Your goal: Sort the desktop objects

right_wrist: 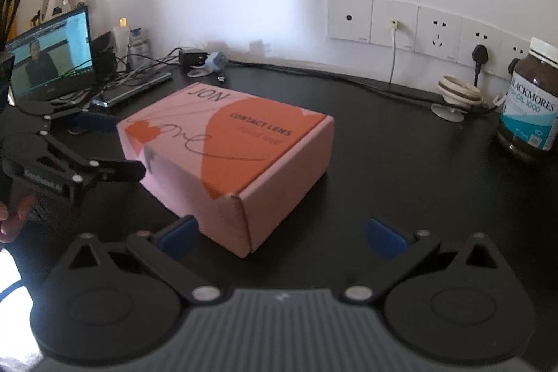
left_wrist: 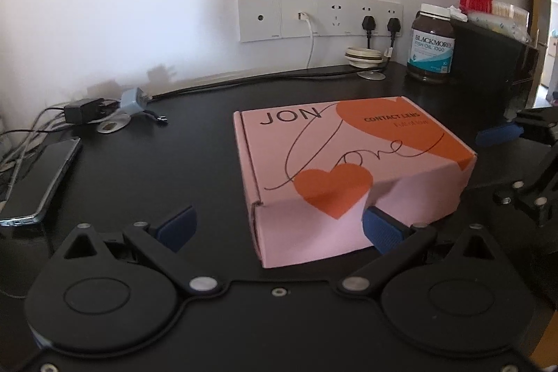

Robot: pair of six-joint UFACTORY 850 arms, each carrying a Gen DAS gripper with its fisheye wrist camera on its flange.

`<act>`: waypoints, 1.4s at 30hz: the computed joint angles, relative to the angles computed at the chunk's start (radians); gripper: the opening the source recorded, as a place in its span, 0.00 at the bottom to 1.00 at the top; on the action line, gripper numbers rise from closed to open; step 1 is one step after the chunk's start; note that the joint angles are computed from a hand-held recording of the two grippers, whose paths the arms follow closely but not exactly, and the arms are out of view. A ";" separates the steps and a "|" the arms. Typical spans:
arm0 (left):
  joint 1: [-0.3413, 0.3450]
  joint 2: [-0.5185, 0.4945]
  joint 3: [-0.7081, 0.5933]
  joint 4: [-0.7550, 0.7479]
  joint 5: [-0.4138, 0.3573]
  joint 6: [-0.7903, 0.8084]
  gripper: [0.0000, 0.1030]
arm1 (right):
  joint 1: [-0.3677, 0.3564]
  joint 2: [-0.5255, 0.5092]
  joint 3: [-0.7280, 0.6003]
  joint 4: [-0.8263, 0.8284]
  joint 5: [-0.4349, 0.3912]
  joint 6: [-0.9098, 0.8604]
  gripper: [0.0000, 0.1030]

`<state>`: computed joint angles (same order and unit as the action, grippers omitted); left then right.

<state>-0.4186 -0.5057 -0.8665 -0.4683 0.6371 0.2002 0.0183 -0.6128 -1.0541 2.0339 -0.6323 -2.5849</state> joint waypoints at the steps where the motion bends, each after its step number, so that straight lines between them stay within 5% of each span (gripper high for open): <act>1: 0.000 -0.002 -0.003 0.002 0.000 -0.004 1.00 | 0.004 -0.003 -0.004 0.006 0.007 -0.005 0.99; 18: -0.016 -0.047 -0.059 -0.008 0.025 0.035 1.00 | 0.054 -0.024 -0.084 -0.059 0.090 -0.001 0.99; 26: -0.004 -0.076 -0.103 -0.009 0.037 0.033 1.00 | 0.064 -0.096 -0.215 -0.275 0.108 0.238 0.99; 32: -0.009 -0.104 -0.147 -0.136 0.063 0.114 1.00 | 0.076 -0.136 -0.250 -0.188 0.108 0.254 0.99; 42: 0.047 -0.106 -0.151 0.025 0.043 -0.084 1.00 | 0.072 -0.205 -0.352 -0.334 0.048 0.532 0.99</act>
<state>-0.3719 -0.6117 -1.0179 -0.4435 0.6802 0.1162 0.0906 -0.8173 -1.4061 1.7001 -0.5842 -2.0527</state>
